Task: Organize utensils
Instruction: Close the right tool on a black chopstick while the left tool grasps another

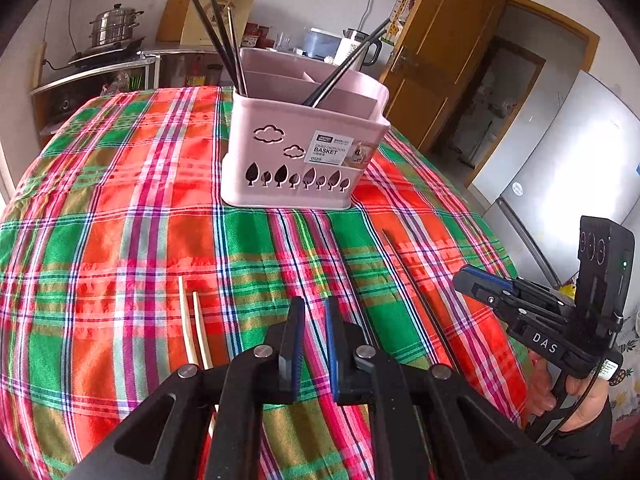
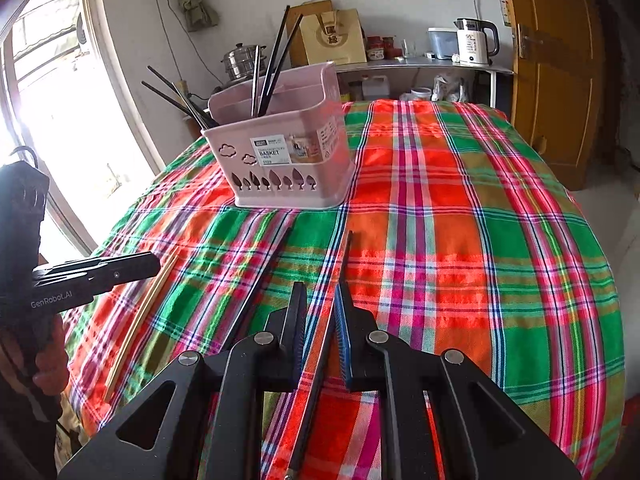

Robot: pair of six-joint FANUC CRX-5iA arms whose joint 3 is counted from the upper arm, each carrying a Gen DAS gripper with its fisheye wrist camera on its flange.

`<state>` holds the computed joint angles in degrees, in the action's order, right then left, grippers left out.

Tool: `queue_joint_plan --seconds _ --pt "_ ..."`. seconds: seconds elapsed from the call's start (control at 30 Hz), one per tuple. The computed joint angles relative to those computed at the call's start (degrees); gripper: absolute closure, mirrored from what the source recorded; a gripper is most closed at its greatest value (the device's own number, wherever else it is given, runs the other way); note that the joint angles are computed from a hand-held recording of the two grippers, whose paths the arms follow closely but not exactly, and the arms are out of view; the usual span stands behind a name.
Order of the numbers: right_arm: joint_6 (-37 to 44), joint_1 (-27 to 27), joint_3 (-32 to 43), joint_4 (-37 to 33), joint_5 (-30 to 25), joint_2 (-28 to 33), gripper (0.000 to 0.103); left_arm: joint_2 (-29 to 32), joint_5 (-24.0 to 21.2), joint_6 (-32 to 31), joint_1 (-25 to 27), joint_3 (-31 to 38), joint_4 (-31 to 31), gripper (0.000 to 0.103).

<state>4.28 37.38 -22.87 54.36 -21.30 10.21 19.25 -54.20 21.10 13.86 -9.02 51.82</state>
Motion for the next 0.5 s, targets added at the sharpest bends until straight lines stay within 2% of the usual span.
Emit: queue_joint_plan --seconds 0.07,0.13,0.5 --pt "3.4 0.4 1.6 -3.5 -1.0 1.2 0.089 1.1 -0.6 1.3 -0.8 1.4 -1.4 0.086" --pt "7.3 0.7 3.3 -7.6 -2.1 2.3 0.089 1.9 -0.4 2.4 -1.7 2.5 -2.7 0.084" --pt "18.6 0.5 9.4 -18.8 -5.9 6.4 0.089 6.9 -2.4 8.0 -4.5 8.7 -6.6 0.084"
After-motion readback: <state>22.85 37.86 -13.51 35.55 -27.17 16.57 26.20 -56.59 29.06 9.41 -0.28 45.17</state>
